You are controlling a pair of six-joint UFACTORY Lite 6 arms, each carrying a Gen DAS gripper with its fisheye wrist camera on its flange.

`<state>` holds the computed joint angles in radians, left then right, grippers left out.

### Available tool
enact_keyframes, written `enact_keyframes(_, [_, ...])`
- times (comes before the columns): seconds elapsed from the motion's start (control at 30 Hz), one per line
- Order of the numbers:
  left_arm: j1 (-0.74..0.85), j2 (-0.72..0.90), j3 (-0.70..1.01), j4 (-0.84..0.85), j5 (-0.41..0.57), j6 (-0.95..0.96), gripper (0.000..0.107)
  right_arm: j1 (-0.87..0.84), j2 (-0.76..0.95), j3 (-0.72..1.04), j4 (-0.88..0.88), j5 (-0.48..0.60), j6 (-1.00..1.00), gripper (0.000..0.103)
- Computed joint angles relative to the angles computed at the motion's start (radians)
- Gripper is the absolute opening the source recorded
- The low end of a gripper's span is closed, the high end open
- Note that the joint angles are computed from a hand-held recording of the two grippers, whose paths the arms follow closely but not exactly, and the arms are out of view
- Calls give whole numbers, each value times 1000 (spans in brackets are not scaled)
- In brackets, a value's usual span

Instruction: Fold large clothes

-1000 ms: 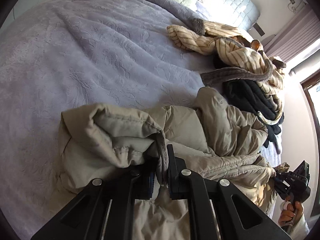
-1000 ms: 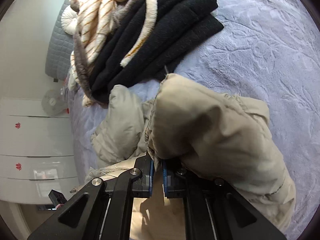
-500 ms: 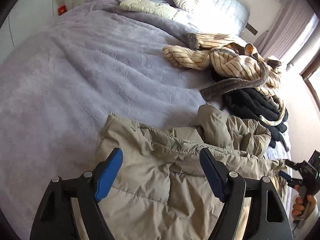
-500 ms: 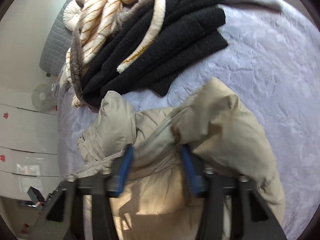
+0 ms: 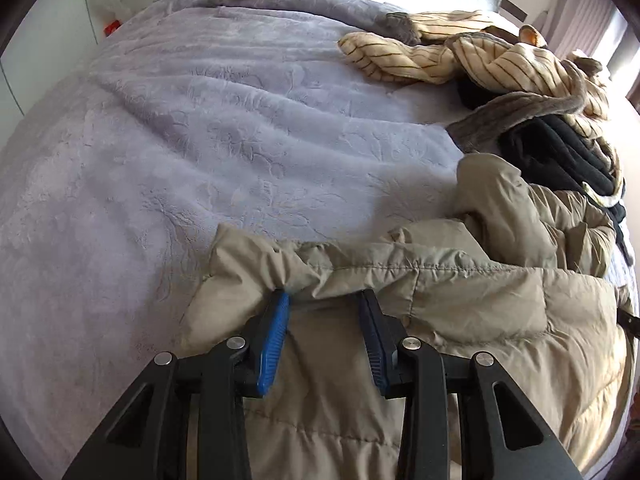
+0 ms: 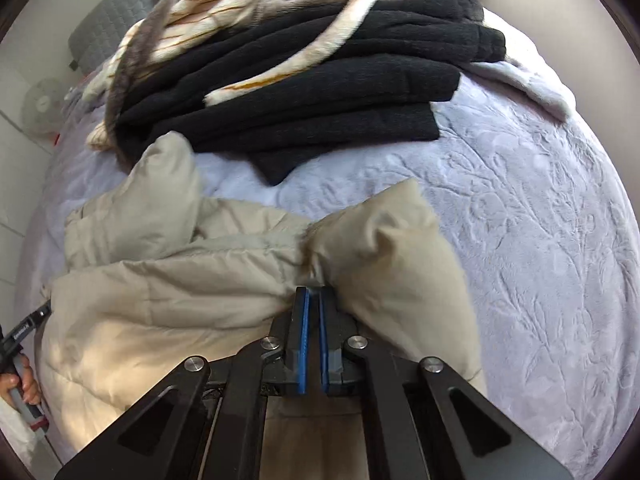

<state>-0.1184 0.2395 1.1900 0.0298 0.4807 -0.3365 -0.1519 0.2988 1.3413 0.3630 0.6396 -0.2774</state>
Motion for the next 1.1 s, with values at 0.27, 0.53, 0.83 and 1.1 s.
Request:
enact_keyframes(0.27, [-20, 128, 33, 188, -104, -230, 40, -36, 178, 72, 26, -112, -2, 0])
enact_keyframes(0.53, [65, 120, 94, -16, -24, -64, 40, -16, 198, 172, -59, -41, 123, 5])
enact_keyframes(0.83, [109, -158, -32, 62, 122, -40, 50, -50, -118, -31, -27, 41, 73, 43])
enact_keyframes(1.1, [-5, -447, -251, 43, 250, -89, 50, -66, -456, -343, 38, 131, 45, 62])
